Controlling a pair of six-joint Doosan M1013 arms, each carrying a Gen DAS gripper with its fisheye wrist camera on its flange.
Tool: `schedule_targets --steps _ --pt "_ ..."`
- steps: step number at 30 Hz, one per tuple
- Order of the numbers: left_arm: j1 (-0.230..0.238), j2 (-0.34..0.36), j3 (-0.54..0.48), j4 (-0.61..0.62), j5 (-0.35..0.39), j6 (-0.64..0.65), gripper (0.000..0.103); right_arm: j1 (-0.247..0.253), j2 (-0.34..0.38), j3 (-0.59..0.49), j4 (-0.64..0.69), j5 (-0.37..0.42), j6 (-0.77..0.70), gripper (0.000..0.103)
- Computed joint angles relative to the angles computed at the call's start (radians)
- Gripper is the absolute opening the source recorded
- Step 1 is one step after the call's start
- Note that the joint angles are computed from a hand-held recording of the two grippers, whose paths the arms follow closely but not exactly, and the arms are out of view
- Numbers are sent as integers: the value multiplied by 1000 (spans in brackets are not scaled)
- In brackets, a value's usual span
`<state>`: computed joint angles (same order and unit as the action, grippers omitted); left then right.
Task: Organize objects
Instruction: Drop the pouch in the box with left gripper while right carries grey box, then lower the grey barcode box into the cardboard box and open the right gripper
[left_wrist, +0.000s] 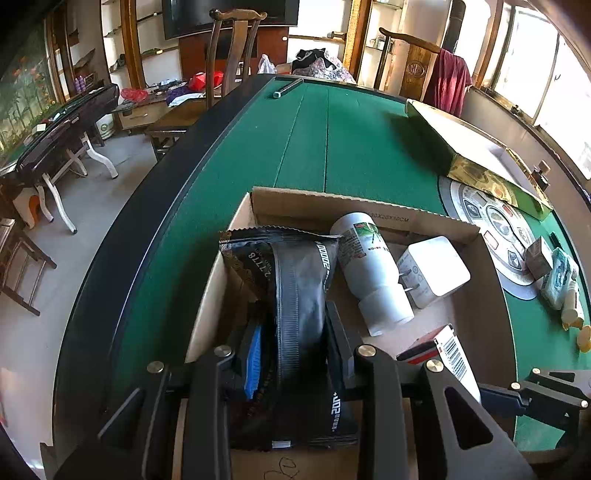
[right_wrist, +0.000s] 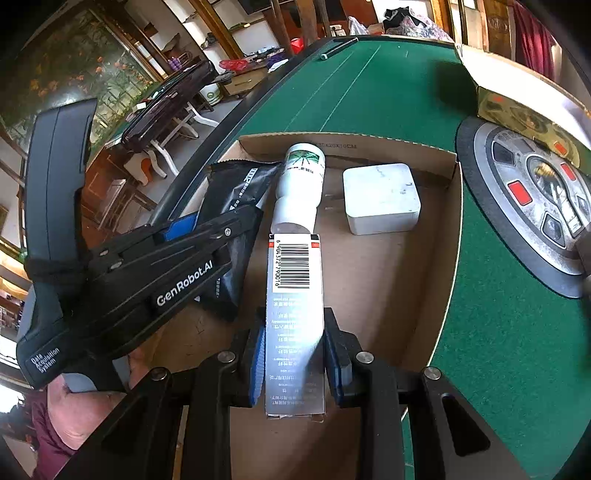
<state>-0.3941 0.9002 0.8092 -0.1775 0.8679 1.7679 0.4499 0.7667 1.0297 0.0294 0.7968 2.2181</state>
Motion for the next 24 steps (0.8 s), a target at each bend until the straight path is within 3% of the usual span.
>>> schedule_targets --steps 6,8,10,13,24 --pt "4 -10 17 -29 -25 11 32 1 4 -7 -6 17 7 30" --pt "8 -23 33 -56 -40 22 42 -1 4 -4 9 10 -6 30" --pt "10 -45 62 -70 -71 33 58 2 4 -2 4 6 -2 31" --pt "12 -88 119 -80 -138 54 66 3 5 0 10 3 -2 30" --pt "26 -204 271 -70 -315 21 81 16 12 -12 -19 19 -5 31"
